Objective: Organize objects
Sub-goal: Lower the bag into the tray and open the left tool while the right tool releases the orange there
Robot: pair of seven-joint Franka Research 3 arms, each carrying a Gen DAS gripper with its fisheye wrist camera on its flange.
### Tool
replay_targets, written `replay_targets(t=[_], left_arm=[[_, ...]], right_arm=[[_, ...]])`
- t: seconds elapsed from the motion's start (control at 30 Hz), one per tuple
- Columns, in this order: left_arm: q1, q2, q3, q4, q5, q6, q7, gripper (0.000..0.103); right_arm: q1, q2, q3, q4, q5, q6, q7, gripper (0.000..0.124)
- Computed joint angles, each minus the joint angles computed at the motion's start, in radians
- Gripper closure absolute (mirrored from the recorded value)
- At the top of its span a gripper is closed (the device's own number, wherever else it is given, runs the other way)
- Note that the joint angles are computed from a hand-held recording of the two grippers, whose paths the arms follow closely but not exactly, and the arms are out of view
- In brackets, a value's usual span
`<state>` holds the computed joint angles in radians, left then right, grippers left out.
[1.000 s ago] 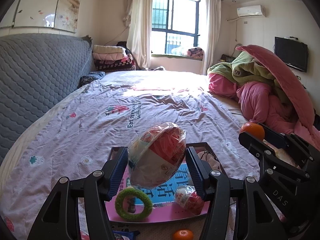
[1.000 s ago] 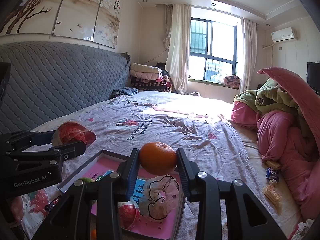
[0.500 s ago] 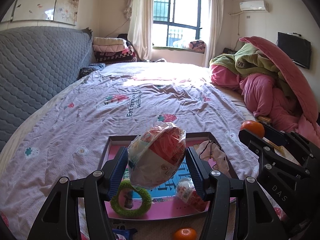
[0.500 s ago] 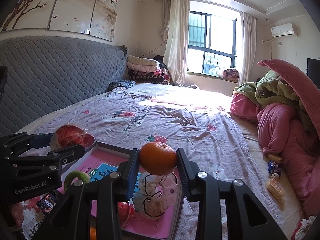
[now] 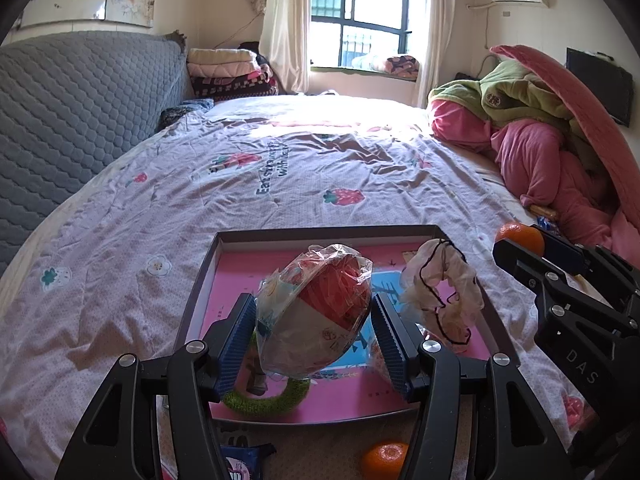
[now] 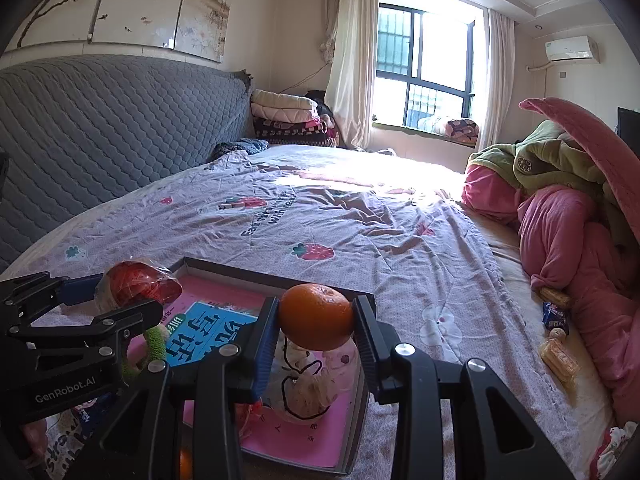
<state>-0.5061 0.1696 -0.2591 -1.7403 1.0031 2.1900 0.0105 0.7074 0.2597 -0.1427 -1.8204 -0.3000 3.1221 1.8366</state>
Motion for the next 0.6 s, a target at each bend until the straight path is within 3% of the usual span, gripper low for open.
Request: replay_targets(t=[0.23, 0.6], left_arm=[[0.013, 0.022, 0.006, -0.017, -0.062, 0.023, 0.023, 0.042], [0.006, 0.059, 0.014, -0.008, -0.11, 0.034, 0.087, 0.042]], right_arm=[[-0.073, 0.032, 0.09, 0.034, 0.081, -0.096, -0.08, 0.086], [-0.115, 0.068, 0.139, 0.067, 0.109, -0.224, -0.12, 0.086]])
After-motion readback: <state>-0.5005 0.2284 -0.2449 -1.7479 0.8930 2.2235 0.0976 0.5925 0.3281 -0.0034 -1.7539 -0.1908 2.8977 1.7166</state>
